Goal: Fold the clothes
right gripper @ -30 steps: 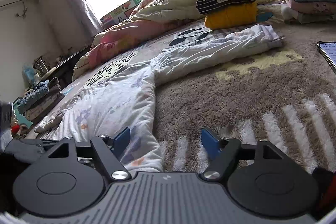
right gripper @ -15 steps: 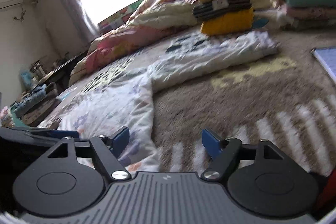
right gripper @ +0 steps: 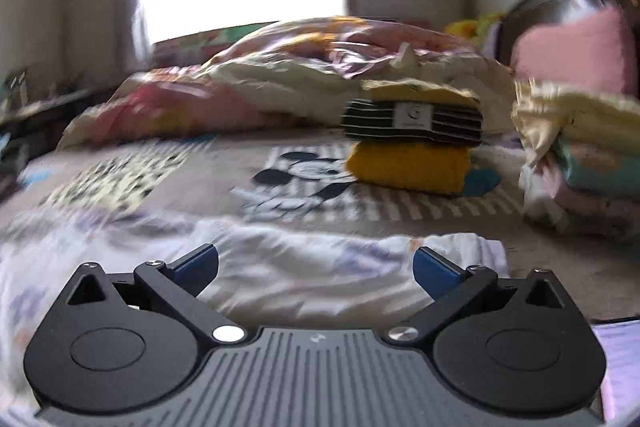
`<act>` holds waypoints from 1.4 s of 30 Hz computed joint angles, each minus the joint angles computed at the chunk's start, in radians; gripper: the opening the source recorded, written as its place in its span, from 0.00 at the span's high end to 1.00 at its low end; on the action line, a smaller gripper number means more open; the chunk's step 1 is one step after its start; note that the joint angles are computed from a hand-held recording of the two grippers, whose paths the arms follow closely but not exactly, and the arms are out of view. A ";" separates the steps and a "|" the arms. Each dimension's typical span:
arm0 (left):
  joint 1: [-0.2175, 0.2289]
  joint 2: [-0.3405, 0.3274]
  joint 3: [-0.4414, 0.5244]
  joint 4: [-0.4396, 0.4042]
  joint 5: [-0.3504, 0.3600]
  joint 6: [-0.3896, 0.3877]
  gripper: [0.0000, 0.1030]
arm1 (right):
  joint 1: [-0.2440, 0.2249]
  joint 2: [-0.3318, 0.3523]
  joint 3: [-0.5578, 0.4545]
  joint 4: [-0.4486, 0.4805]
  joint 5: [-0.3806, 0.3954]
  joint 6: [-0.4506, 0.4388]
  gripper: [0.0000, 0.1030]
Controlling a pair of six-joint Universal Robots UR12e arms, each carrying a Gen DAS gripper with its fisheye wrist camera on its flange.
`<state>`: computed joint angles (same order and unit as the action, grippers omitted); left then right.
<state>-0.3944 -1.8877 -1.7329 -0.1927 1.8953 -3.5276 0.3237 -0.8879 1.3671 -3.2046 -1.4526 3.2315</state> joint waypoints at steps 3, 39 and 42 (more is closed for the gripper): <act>0.009 0.011 -0.015 -0.027 -0.005 -0.047 0.14 | 0.017 0.044 -0.075 0.200 -0.082 -0.019 0.00; -0.037 -0.053 0.063 0.379 -0.112 0.068 0.56 | 0.038 0.041 -0.075 0.199 -0.144 -0.081 0.00; -0.062 -0.078 0.078 0.460 -0.017 0.166 0.32 | 0.037 0.041 -0.074 0.199 -0.142 -0.081 0.00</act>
<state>-0.4563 -1.9655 -1.6544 0.2673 1.8783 -3.3616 0.3603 -0.8470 1.2929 -3.0060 -1.5949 3.1505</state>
